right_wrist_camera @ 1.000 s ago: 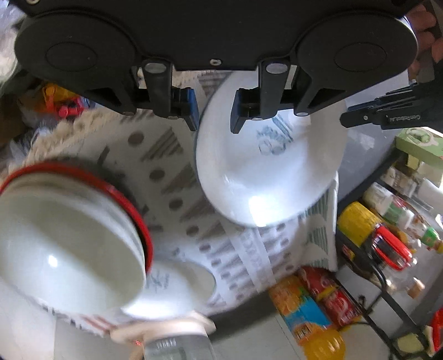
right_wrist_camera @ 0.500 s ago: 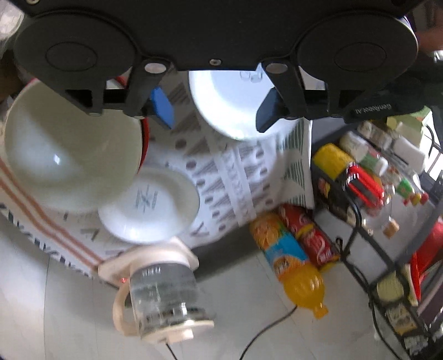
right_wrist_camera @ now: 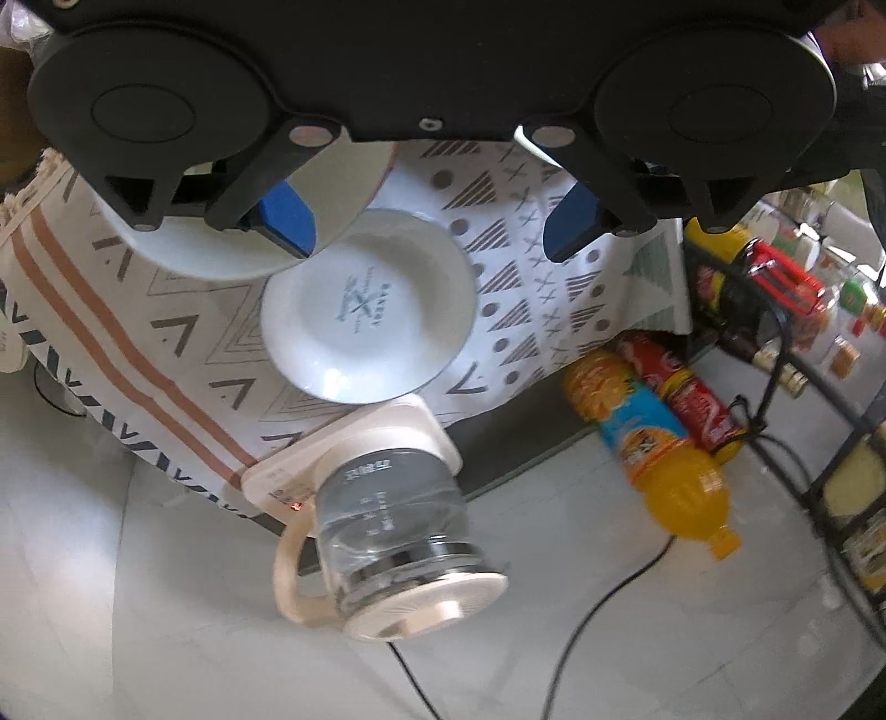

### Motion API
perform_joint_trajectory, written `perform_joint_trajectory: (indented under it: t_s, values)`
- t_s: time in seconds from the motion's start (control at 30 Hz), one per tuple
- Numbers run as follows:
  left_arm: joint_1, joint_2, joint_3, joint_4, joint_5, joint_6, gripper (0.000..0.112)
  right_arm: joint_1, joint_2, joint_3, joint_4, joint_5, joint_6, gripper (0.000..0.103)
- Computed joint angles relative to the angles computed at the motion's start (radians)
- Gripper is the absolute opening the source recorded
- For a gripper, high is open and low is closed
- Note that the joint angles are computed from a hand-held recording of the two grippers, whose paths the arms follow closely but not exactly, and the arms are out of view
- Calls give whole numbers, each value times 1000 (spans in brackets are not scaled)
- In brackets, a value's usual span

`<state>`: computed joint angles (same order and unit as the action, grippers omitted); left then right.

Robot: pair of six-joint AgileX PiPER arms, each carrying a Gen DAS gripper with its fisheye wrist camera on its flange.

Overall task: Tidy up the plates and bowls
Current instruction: 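Move both grippers to the white 'BAKERY' plate beside the kettle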

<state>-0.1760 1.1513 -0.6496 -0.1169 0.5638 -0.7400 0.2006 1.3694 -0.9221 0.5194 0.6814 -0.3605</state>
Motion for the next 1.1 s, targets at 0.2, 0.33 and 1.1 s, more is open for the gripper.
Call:
perform_joint_trajectory:
  t_s: [0.2,0.33,1.1]
  values:
    - [-29,141,-61,-5,-81,-11,73,-60,130,-88,0,9,-32,88]
    - [-18,233,-100,-89,-119,40,71,-89,223,-161,-4,36,-42,80]
    - [9,560,-207,-465,-224,289,22,-117,733,-647,-174,295,115,30]
